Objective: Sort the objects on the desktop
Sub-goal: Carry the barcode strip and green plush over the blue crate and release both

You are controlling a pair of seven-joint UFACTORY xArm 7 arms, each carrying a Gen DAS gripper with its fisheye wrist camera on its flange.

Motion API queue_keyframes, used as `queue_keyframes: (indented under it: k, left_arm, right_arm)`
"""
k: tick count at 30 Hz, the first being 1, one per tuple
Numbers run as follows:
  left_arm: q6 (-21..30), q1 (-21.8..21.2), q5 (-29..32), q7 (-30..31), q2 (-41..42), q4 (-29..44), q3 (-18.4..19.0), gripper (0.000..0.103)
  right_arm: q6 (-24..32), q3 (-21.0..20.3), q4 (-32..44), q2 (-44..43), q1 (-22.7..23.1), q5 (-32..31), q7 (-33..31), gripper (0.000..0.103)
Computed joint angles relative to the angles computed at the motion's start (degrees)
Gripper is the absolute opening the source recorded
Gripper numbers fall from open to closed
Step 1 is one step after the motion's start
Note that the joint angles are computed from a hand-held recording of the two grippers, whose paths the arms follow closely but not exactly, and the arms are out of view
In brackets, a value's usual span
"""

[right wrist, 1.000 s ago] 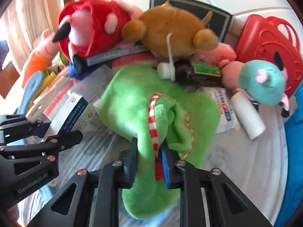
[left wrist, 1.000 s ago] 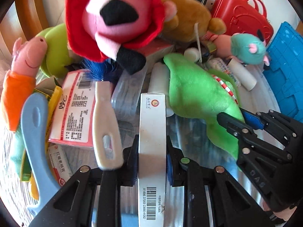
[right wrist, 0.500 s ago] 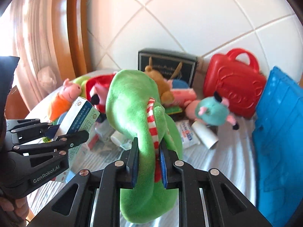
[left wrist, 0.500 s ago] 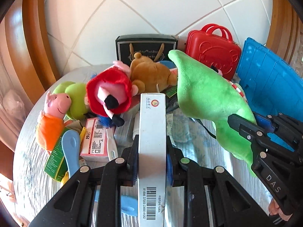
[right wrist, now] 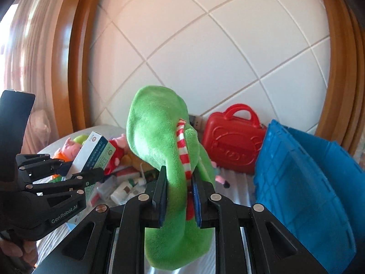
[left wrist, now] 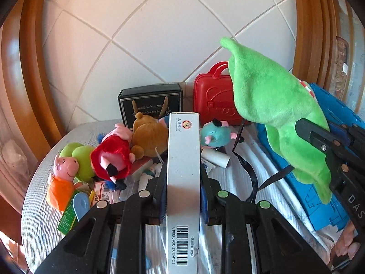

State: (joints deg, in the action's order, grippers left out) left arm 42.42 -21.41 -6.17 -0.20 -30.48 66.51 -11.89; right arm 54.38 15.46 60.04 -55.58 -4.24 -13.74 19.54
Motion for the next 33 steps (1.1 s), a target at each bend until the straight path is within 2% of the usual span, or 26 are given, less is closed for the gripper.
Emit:
queue_keyframes:
  k: [5,11,15,19,22,25,29,32,33]
  left_arm:
    - [0.34,-1.39,-0.3,-1.53,2.7,5.54,-2.42,0.023]
    - [-0.88,-3.28,2.21,-5.11,8.81,15.33,-7.39,0.023]
    - [-1.34,-5.23,6.72,-9.35,14.04,22.77,-12.35,0.023]
    - [0.07,-8.93,14.33,-15.02,21.77,31.71,-18.4,0.023]
    - [2.95,-13.22,22.79,-19.61,28.52,38.8,-22.53,0.023]
    - [7.52,-20.69,32.35,-23.21,36.55,47.56,-25.04,0.023]
    - [14.69,-31.75,39.79,-23.65,45.83,59.48,-24.15,0.023]
    - [19.58,-38.45,41.56,-21.54,50.92,67.04,-22.28,0.023]
    - [20.31,-39.08,40.9,-20.66,51.26,67.52,-21.91,0.023]
  right_arm:
    - [1.7,-2.13,3.26,-2.63,-2.59,-2.74,-2.27,0.019]
    - [2.49,-6.63,7.38,-5.35,-7.28,-5.1,-5.83,0.019]
    - [3.8,-11.34,10.42,-6.99,-10.46,-6.12,-9.13,0.019]
    - [5.11,-16.77,12.76,-8.14,-12.86,-6.85,-13.17,0.019]
    - [5.26,-20.62,13.54,-8.68,-14.65,-7.8,-16.42,0.019]
    - [5.48,-24.13,13.25,-9.22,-16.54,-8.66,-19.18,0.019]
    - [5.67,-28.16,11.84,-9.62,-18.93,-9.68,-22.27,0.019]
    - [5.96,-30.84,10.89,-9.51,-20.34,-9.85,-23.97,0.019]
    - [6.1,-31.56,10.61,-9.47,-20.85,-9.96,-24.54,0.019]
